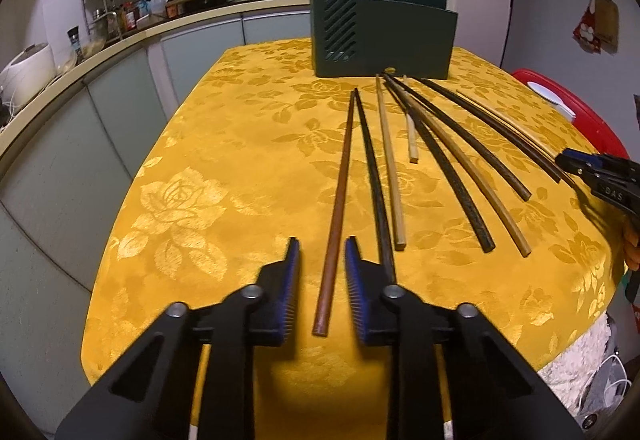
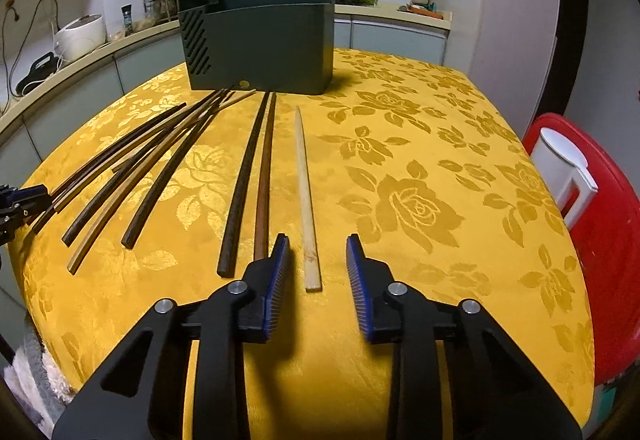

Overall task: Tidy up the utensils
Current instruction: 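Grasp and lift the brown chopstick with the left tool while the right grasps a light wooden chopstick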

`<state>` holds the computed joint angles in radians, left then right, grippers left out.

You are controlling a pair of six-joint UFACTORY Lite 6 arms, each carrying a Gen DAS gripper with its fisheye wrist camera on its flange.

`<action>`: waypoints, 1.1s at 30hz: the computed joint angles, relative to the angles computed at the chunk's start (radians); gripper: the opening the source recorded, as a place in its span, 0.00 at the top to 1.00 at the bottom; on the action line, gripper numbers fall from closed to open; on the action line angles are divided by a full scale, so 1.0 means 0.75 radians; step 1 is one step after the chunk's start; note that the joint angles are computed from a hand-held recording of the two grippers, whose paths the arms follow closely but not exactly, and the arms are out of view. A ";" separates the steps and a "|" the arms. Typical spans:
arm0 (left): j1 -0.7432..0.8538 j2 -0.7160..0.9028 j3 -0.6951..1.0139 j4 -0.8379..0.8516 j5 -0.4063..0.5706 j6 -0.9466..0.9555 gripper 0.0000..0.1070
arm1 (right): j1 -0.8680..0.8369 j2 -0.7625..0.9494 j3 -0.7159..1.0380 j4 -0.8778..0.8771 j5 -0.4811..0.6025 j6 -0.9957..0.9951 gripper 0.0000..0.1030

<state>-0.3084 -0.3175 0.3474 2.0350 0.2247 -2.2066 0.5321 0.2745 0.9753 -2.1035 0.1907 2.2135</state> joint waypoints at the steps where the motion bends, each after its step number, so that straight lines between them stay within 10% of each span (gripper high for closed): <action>1: -0.005 0.001 -0.002 0.001 0.008 -0.001 0.92 | 0.003 0.008 0.009 0.015 0.001 -0.020 0.79; 12: 0.042 -0.055 -0.008 -0.029 -0.028 0.034 0.94 | 0.022 0.004 0.025 0.293 0.006 -0.268 0.93; 25: -0.043 -0.380 0.082 -1.071 0.064 1.077 0.94 | 0.039 -0.335 -0.102 0.305 0.013 -0.262 0.94; 33: -0.095 -0.405 0.262 -1.156 0.170 1.232 0.94 | 0.078 -0.392 -0.013 0.414 0.013 -0.405 0.94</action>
<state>-0.3794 -0.6209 0.5441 1.1678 0.3523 -1.2830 0.5904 -0.0199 0.9659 -1.7933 0.2005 1.9097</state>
